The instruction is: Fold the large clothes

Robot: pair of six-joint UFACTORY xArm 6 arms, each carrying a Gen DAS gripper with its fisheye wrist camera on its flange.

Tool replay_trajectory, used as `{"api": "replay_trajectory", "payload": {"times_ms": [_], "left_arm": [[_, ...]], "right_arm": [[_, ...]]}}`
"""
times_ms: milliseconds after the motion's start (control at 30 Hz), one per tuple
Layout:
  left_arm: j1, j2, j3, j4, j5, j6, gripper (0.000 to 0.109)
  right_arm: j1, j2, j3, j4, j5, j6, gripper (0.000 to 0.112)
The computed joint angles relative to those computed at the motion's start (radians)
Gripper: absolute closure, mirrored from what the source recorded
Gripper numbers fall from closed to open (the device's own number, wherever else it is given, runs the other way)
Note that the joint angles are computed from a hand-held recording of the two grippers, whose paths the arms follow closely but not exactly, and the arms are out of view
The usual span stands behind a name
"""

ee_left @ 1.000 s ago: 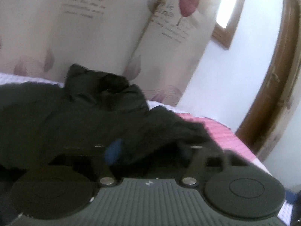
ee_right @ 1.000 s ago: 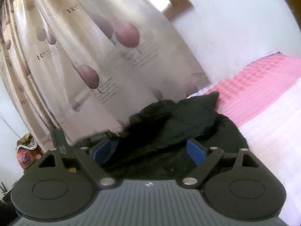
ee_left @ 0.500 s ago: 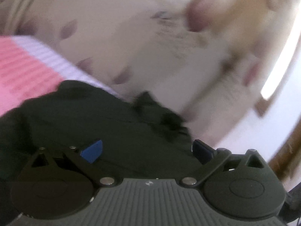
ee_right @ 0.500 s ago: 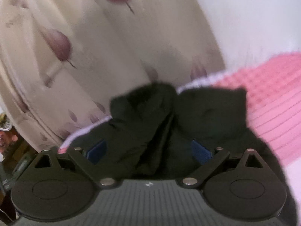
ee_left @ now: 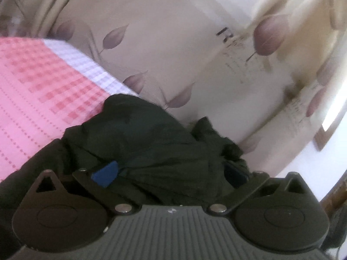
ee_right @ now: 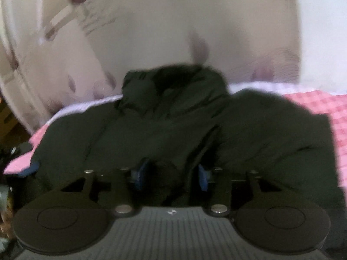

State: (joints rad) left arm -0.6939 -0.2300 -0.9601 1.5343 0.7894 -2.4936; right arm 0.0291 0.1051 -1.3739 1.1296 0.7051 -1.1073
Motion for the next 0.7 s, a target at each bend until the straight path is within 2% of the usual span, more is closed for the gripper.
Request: {"api": "replay_trajectory", "payload": {"times_ms": [33, 100, 167, 267, 300, 333, 433, 533, 633, 667, 700], "left_arm": [[0.005, 0.000, 0.004, 0.007, -0.012, -0.015, 0.006], [0.016, -0.002, 0.019, 0.053, -0.044, -0.087, 0.006], [0.011, -0.006, 0.036, 0.101, -0.029, -0.159, 0.006], [0.007, -0.005, 0.043, 0.125, -0.018, -0.195, 0.006], [0.006, -0.005, 0.043, 0.123, -0.017, -0.192, 0.006], [0.005, -0.004, 0.042, 0.119, -0.018, -0.187, 0.006], [0.001, -0.001, 0.044, 0.119, -0.006, -0.190, 0.006], [-0.001, 0.003, 0.043, 0.101, 0.003, -0.179, 0.007], [-0.006, 0.003, 0.044, 0.082, 0.016, -0.174, 0.009], [-0.011, 0.005, 0.041, 0.057, 0.030, -0.157, 0.018], [-0.015, 0.008, 0.037, 0.026, 0.043, -0.141, 0.018]], "right_arm": [[-0.001, -0.022, 0.003, 0.029, -0.024, -0.022, 0.052], [0.003, -0.066, -0.007, 0.075, -0.028, -0.056, 0.052], [0.011, -0.076, -0.070, 0.114, 0.097, -0.086, 0.052], [0.082, -0.028, -0.199, 0.074, 0.282, -0.067, 0.053], [0.127, 0.008, -0.255, 0.036, 0.324, -0.062, 0.057], [0.171, 0.040, -0.299, -0.008, 0.346, -0.061, 0.070], [0.305, 0.190, -0.479, -0.164, 0.388, -0.005, 0.092], [0.395, 0.364, -0.682, -0.274, 0.426, 0.063, 0.099], [0.447, 0.532, -0.886, -0.378, 0.481, 0.161, 0.099], [0.461, 0.599, -0.969, -0.431, 0.497, 0.200, 0.100], [0.472, 0.646, -1.010, -0.472, 0.483, 0.209, 0.103]]}}
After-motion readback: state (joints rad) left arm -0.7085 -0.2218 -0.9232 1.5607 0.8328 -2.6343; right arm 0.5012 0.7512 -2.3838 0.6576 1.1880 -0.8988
